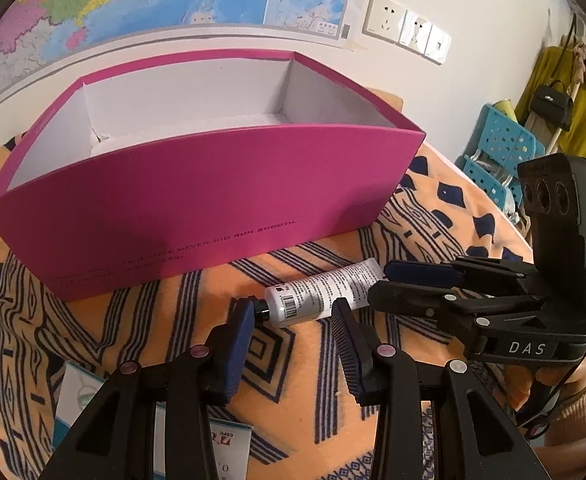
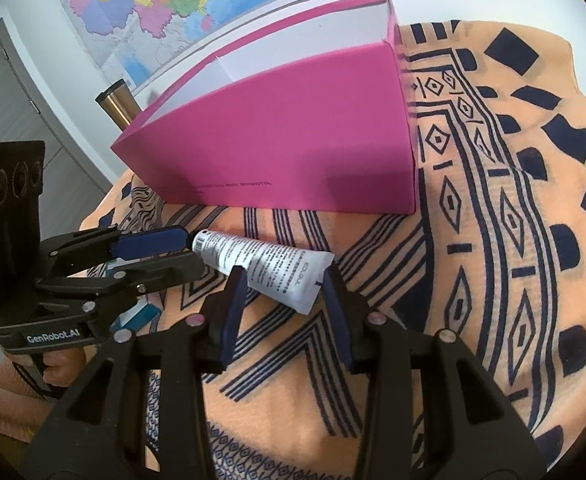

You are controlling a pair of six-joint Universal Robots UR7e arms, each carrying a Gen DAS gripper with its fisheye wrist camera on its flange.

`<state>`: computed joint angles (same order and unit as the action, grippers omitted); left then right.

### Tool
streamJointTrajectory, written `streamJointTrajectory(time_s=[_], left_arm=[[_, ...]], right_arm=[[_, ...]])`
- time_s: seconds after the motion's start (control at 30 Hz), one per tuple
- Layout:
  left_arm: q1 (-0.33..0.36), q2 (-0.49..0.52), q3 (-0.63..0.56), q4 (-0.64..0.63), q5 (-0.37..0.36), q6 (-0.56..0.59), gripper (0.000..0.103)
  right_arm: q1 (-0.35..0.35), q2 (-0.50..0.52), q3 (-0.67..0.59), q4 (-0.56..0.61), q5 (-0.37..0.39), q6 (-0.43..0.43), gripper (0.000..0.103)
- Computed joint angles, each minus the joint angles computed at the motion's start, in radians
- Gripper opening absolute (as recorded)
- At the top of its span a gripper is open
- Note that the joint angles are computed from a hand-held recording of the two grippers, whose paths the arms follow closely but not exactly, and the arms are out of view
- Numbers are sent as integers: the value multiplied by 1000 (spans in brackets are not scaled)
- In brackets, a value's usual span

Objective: Organize rigid objects
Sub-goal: 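Close the right tool on the white barcoded tube and lift it, then carry the white tube with the right tool over the magenta box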

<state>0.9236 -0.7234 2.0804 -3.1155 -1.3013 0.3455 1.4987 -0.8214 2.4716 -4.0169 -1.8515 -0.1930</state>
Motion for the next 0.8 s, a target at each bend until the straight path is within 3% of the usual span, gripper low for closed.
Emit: streamJointTrajectory(time_s=[0.8], left_arm=[[-17,-65,60,-38,-35,-14,40]], right_arm=[[86,-15,18,-57,-67,-37,42]])
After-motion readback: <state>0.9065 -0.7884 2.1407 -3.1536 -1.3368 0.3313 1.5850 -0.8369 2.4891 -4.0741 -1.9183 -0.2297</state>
